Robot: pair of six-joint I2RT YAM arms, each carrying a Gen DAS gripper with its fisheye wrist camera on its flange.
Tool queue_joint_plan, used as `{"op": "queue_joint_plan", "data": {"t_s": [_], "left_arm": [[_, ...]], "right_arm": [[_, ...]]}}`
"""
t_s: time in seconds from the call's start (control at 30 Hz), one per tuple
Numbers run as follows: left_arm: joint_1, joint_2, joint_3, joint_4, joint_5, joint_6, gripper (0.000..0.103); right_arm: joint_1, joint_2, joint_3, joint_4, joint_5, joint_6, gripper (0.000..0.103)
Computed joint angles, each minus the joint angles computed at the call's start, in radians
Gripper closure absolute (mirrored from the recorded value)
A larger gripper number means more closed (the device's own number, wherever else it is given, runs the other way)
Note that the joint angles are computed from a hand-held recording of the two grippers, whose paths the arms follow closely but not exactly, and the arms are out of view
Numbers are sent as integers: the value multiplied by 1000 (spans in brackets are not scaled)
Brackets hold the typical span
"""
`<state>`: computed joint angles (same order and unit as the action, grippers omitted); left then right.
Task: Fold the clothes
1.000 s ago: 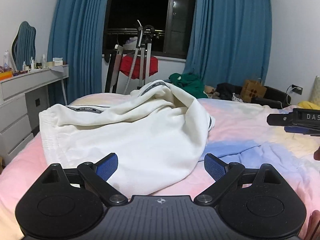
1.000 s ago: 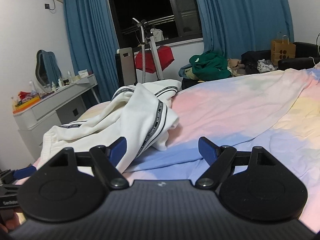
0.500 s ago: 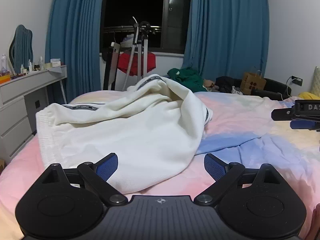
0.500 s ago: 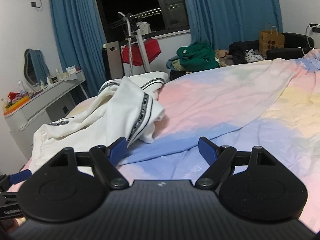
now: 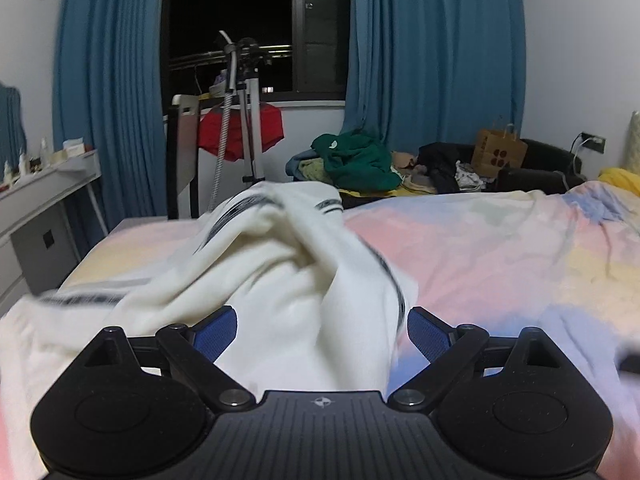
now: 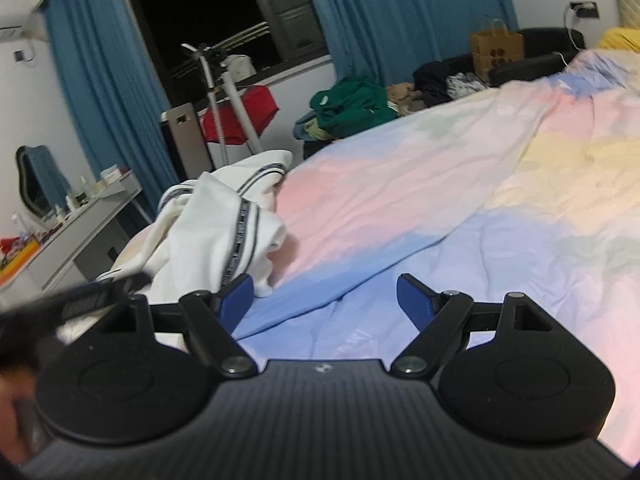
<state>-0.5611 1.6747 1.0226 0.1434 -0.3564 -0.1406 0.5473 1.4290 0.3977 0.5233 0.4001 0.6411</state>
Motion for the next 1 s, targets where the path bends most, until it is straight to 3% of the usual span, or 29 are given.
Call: {"op": "queue_joint_plan", "data": {"t_s": [0.23, 0.33, 0.4, 0.47, 0.57, 0.8, 1.0], "left_arm": [[21, 440, 528, -167, 20, 10, 24], [27, 577, 723, -284, 19, -33, 47], [35, 642, 826, -354, 29, -52, 73], [39, 656, 855, -370, 38, -67, 89], [15, 585, 766, -304, 16, -33, 96], [-70, 201, 309, -95, 26, 55, 98], [-206, -186, -101, -81, 7, 8, 98]], "right_arm": [[-99, 173, 65, 37, -72, 35, 22], [-143, 242, 92, 55, -98, 66, 22], [-158, 278, 109, 61, -112, 75, 22], [-169, 310, 125, 66, -123, 78, 22], [-169, 325, 131, 76, -125, 70, 22], [-155, 297, 112, 85, -106, 65, 22], [-134, 246, 58, 146, -117, 56, 22]]}}
